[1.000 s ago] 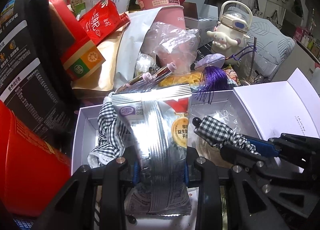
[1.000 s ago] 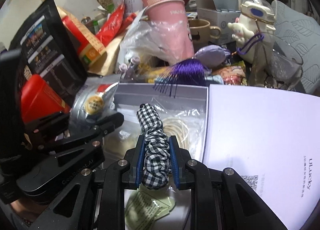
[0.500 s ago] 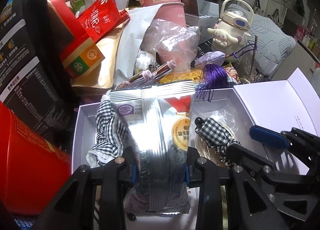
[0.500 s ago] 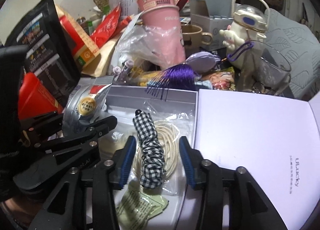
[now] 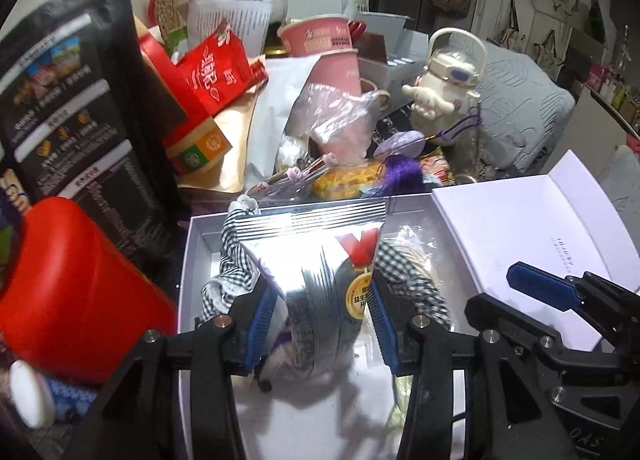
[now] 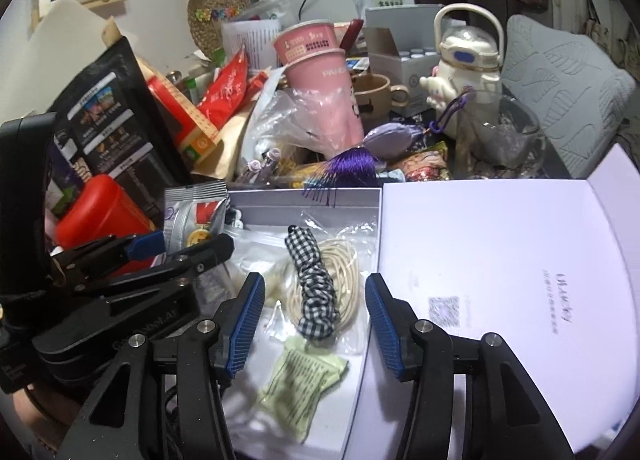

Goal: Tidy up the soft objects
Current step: 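Lower the silver bag into the box with the left gripper while the right releases the scrunchie, then withdraw both grippers from the box back over the table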

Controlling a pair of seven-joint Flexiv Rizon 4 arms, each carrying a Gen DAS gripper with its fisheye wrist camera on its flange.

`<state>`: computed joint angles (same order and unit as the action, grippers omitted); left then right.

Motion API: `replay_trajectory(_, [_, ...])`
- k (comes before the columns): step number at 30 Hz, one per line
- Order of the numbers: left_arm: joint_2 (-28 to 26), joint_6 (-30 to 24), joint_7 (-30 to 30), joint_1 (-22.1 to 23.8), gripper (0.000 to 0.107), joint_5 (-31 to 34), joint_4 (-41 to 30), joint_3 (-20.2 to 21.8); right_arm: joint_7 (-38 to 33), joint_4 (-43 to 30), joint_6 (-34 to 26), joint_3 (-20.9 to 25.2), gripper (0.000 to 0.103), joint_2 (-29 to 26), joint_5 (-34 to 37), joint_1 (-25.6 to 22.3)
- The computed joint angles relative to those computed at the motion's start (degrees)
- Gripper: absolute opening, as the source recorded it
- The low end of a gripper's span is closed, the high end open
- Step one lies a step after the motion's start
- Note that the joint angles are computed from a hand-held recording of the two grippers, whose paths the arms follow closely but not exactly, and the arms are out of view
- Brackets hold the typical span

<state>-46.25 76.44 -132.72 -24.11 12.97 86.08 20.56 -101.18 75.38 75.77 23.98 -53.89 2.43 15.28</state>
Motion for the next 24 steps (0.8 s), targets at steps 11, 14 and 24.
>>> replay_trajectory(11, [7.4,2.3,-7.3,-7.5,0.045,6.4,5.5,6.2,-0.5,11.4,8.4,2.7,0.052,8.9,0.9,-3.7])
replay_trajectory(14, [9.6,2.5,-10.6,-10.2,0.045,9.8,6.5,8.6,-0.5,15.1,11.6,4.1,0.053,11.6,0.4,-5.2])
replay_trajectory(24, [12.1,2.1,-17.7,-10.8,0.045,19.2,6.2,7.7,4.3,24.3,18.5,4.6,0.057,17.7,-4.6,-7.5])
